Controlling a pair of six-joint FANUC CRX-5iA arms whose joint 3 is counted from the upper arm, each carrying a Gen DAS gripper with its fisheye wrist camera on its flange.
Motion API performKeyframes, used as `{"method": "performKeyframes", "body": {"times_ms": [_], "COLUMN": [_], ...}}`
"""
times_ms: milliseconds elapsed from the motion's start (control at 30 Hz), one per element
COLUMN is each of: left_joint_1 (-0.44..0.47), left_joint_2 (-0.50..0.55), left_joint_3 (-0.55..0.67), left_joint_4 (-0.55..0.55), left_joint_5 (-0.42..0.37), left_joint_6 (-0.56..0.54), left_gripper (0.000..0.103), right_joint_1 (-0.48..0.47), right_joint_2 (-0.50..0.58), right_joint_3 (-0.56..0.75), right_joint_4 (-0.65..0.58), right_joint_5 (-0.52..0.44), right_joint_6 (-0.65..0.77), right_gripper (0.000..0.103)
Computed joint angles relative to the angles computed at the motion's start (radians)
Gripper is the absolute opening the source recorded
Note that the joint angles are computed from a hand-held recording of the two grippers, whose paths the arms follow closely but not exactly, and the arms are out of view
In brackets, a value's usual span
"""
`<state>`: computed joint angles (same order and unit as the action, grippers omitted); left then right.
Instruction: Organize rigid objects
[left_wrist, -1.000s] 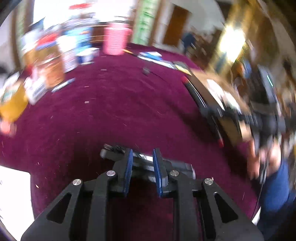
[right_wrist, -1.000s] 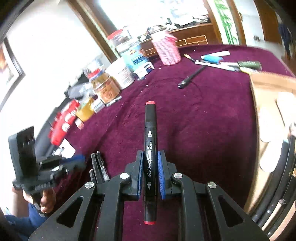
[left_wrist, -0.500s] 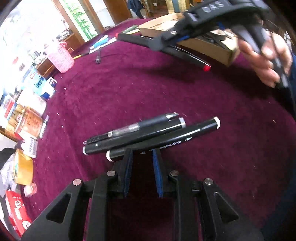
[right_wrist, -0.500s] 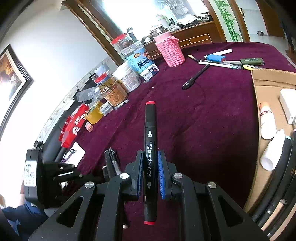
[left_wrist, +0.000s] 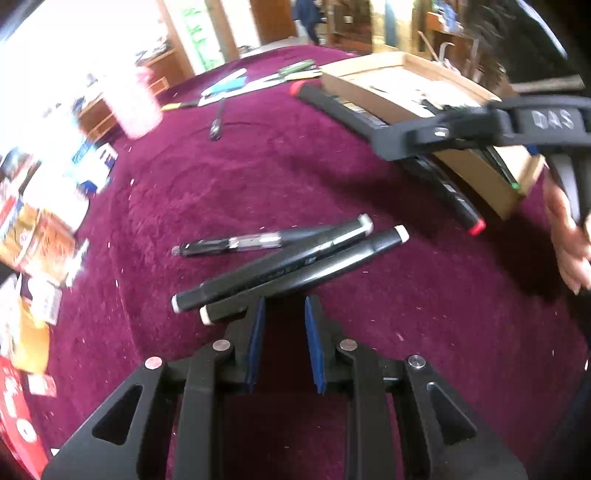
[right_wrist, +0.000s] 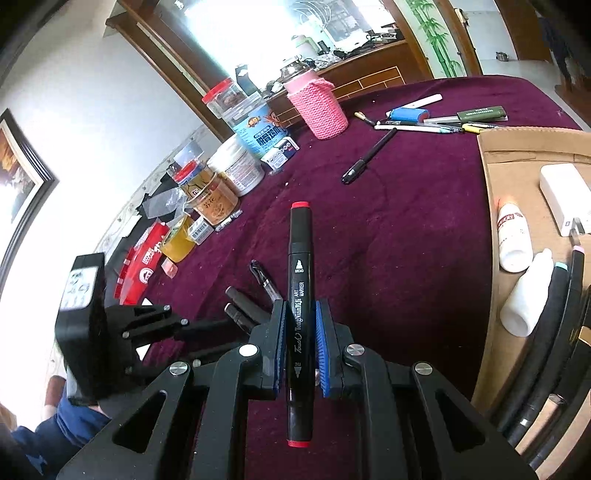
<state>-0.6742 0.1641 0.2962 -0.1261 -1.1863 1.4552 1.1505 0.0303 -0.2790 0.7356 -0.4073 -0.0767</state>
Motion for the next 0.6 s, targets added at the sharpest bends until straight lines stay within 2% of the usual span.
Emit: {"method": "performKeyframes", "body": {"times_ms": [133, 233, 400, 600], "left_joint_1": [0.009, 0.019, -0.006, -0.002], "left_joint_2": [-0.002, 0.021, 0.077, 0.151], "left_joint_3": [0.014, 0.031, 0.106, 0.209], "left_joint_4": [0.026, 0.082, 0.025, 0.013], "left_joint_5": [0.006, -0.030, -0.089, -0.186], "left_joint_6": [-0.055, -0.193, -0.281, -0.395], "left_gripper": [0.019, 0.019, 0.019, 0.019], "right_joint_1": [-0.003, -0.008, -0.010, -0.014], "right_joint_2": [-0.008, -0.011, -0.018, -0.018], "right_joint_3": [-0.015, -0.022, -0.032, -0.032], "right_joint_4": [0.031, 0.035, 0.048, 0.036], "right_joint_5": [0.013, 0.023, 0.034, 0.036], "right_joint_6": [-0.037, -0.050, -0.062, -0.058], "right_gripper": [0.013, 0.013, 0.013, 0.013]}}
